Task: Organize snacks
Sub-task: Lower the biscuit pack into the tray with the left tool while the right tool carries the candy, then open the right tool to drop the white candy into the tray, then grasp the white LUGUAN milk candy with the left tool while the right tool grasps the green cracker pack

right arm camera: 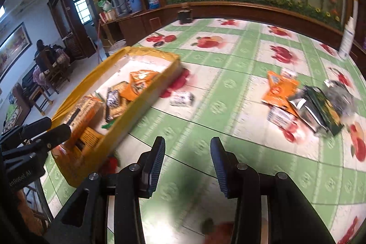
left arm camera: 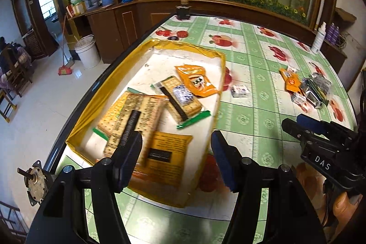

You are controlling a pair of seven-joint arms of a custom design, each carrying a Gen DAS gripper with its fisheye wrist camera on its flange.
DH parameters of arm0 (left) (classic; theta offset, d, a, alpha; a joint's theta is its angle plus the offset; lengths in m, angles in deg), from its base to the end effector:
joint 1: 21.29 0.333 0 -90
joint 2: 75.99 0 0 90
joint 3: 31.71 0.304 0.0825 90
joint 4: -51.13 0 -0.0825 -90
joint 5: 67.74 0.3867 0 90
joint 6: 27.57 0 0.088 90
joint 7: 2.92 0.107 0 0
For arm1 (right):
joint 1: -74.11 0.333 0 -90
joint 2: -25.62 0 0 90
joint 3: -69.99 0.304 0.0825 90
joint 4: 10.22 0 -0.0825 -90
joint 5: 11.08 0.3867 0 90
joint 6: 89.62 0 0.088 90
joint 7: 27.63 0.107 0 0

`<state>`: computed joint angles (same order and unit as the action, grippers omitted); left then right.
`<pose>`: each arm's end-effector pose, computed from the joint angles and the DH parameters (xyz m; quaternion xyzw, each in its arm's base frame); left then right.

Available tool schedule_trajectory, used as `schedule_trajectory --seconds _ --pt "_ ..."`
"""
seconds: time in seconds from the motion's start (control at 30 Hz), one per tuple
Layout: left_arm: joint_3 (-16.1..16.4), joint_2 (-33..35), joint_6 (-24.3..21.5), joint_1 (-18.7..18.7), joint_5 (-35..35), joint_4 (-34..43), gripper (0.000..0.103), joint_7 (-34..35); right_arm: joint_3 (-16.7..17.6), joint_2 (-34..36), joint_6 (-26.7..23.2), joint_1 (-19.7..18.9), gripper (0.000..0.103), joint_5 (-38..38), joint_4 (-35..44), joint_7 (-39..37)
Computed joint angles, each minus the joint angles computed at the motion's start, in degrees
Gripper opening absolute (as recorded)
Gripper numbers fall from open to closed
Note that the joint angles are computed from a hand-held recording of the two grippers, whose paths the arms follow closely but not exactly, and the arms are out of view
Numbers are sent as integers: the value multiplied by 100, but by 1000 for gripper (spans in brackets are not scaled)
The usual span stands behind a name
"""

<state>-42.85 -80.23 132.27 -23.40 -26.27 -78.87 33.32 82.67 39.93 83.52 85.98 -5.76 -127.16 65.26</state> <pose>0.5263 -0.1562 0.4334 -0.6921 0.6316 -0.2220 0.2700 0.5850 0.2512 0.3964 -0.7399 0.5673 -0.1471 0.3304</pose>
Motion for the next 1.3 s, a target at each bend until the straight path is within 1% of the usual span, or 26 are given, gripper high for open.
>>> schedule_trajectory --seconds 0.1,0.17,0.23,0.3,0.33,0.4,0.43,0.53,0.6,0.7,0.73,0.8,0.9,1.0,1.1,1.17,1.3 --pt "-48 -19 -24 -61 8 3 62 54 -113 -181 56 -14 43 -10 -250 93" --pt "-82 -38 -51 -91 57 -2 62 42 -412 -302 113 186 43 -346 -415 425" --pt "-114 -50 -83 -126 78 -6 62 44 -785 -413 152 441 44 -903 -559 930" --pt "-141 -58 -148 -155 113 3 62 44 -1150 -495 173 666 49 -1568 -665 1527" --pt "-151 -57 -185 -169 130 9 62 39 -1198 -542 183 675 50 -1762 -721 1704" --pt "-169 -33 -264 -197 188 45 68 8 -1186 -631 263 575 50 -1941 -860 1881" --pt "-177 -27 -307 -214 232 60 68 -26 -1162 -673 303 510 50 -1975 -930 1928" --pt "-193 74 -422 -300 258 174 68 -67 -930 -789 424 200 50 -1662 -1145 1702" --pt "-176 210 -396 -379 189 293 68 -60 -813 -841 475 39 51 -1410 -1253 1510" --pt "-120 516 -338 -556 -180 561 68 220 -464 -908 533 -322 51 -527 -1411 824" --pt "-100 650 -336 -628 -258 697 68 293 -442 -911 548 -361 52 -362 -1435 691" --pt "-24 921 -414 -801 -195 1000 68 270 -430 -954 588 -421 52 -94 -1525 493" --pt "157 1361 -657 -1102 -11 1542 68 85 -253 -1031 644 -621 52 735 -1639 -146" --pt "314 1808 -915 -1339 -140 2087 68 174 -325 -1101 663 -618 52 1207 -1707 -482" --pt "428 2260 -1178 -1507 -497 2630 68 438 -386 -1146 667 -614 52 1737 -1724 -908" --pt "547 2450 -1286 -1631 -607 2864 68 503 -460 -1178 655 -573 53 1980 -1734 -1112" --pt "705 2750 -1400 -1744 -870 3240 68 691 -626 -1126 610 -500 55 2127 -1654 -1238"
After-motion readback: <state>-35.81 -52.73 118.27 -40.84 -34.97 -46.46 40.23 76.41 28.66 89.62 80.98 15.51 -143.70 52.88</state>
